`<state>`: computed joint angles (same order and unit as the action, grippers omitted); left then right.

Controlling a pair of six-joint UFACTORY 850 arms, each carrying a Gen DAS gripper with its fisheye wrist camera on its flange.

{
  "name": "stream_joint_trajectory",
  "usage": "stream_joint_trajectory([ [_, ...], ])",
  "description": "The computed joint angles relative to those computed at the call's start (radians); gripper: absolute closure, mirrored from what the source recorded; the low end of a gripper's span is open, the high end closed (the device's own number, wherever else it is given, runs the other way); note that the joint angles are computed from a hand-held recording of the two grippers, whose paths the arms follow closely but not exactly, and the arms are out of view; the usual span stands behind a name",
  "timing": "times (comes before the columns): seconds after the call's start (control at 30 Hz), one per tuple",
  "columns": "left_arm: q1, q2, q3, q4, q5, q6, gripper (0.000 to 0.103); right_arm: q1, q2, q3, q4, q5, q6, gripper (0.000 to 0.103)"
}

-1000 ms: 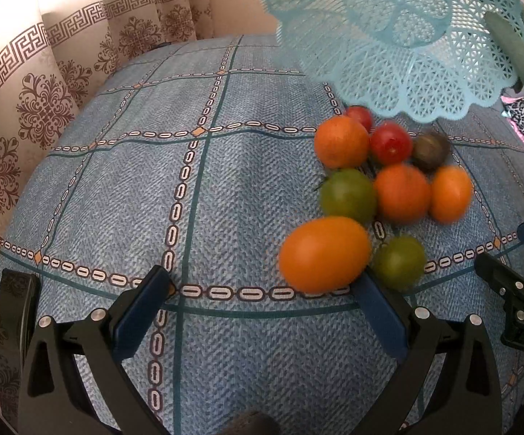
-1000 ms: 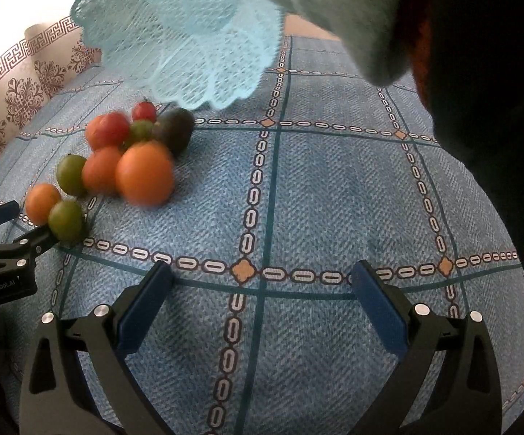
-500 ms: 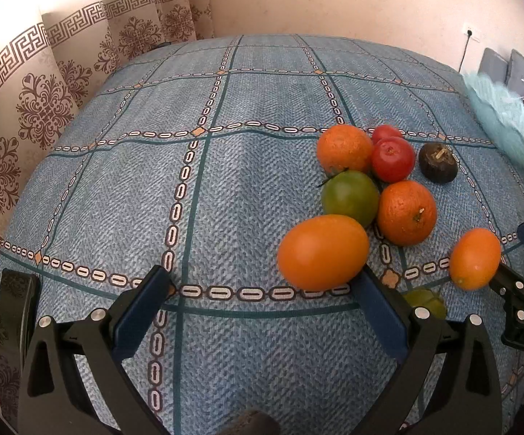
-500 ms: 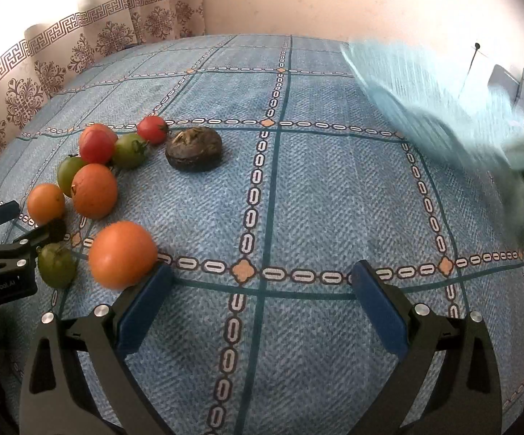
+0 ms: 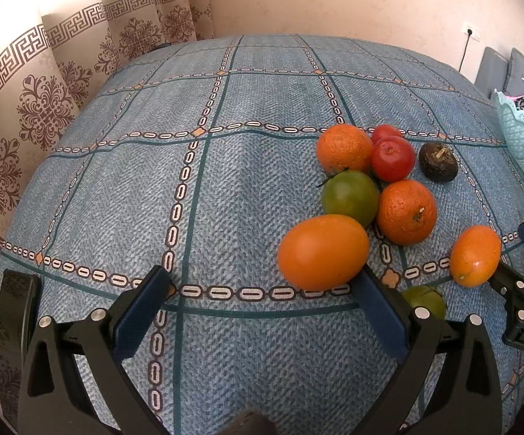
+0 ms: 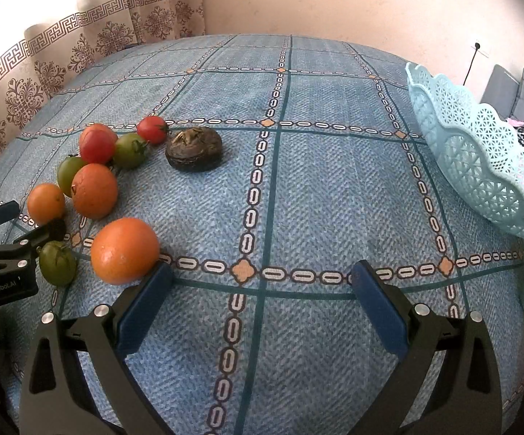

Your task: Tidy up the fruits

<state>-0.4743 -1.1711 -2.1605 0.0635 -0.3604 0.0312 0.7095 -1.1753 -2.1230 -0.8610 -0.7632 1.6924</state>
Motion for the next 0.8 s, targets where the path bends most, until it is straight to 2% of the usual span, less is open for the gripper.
stream_joint_trajectory([
  [0.6,-0.002,0.000,0.001,0.008,0.000,-0.008,0.005,0.001,-0.007,-0.013,0.005,-0.012,-0.013,0.002],
  [0.7,0.001,0.015,0.021,-0.004,-0.008,0.011,0.005,0.001,-0.005,-0.010,0.006,-0.013,-0.009,0.002],
  [0.8,0.004,0.055,0.086,0.003,-0.001,0.008,0.005,0.002,0.022,0.036,-0.001,0.023,-0.018,0.002],
])
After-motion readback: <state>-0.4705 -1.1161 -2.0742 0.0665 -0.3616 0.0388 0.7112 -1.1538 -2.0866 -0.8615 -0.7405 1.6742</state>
